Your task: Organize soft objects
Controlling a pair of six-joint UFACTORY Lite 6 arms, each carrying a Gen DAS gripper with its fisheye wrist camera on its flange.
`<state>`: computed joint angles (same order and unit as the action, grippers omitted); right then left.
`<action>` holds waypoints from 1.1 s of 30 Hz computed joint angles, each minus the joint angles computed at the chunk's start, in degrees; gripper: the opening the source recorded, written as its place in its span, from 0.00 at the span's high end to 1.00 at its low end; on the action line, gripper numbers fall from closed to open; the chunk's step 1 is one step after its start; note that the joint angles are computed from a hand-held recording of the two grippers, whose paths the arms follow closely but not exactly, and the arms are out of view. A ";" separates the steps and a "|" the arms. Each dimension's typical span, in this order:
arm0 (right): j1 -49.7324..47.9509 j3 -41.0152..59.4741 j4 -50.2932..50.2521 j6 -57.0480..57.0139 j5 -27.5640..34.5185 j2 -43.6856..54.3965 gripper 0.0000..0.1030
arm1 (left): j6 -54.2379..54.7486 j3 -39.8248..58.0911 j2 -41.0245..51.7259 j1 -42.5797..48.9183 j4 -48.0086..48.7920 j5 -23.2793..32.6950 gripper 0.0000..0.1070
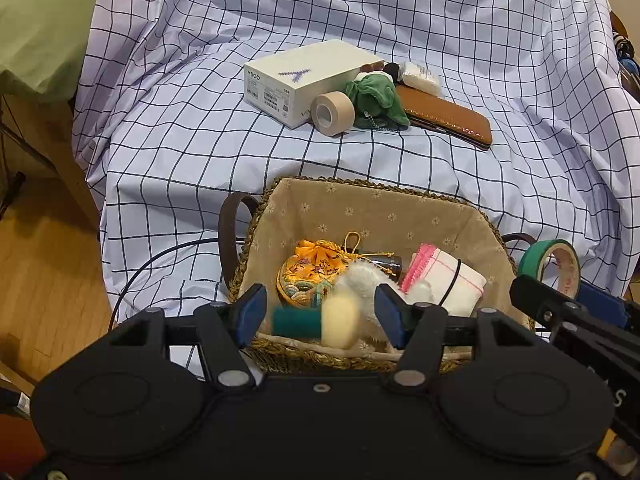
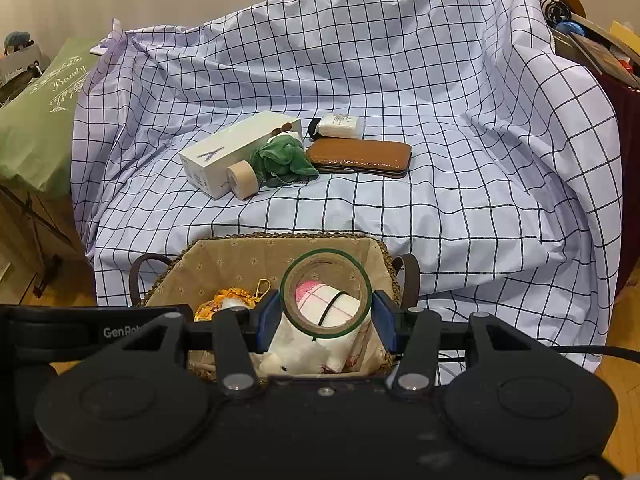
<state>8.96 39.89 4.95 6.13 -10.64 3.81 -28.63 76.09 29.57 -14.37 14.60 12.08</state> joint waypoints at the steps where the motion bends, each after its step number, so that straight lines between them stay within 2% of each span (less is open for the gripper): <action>1: -0.03 -0.04 -0.13 0.15 0.02 -0.04 0.53 | -0.58 -0.13 -0.11 0.02 0.63 -0.13 0.41; 3: -0.13 -0.05 -0.59 0.58 0.06 -0.08 0.53 | -2.56 -0.30 -0.28 -0.11 2.61 -0.21 0.41; 33: 0.43 0.97 -5.24 4.47 0.54 1.21 0.52 | -0.70 -1.07 -0.79 0.23 0.84 -0.36 0.40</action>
<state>9.39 40.86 -0.28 10.60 -10.10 5.01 -29.33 75.01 28.77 -14.14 15.44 11.72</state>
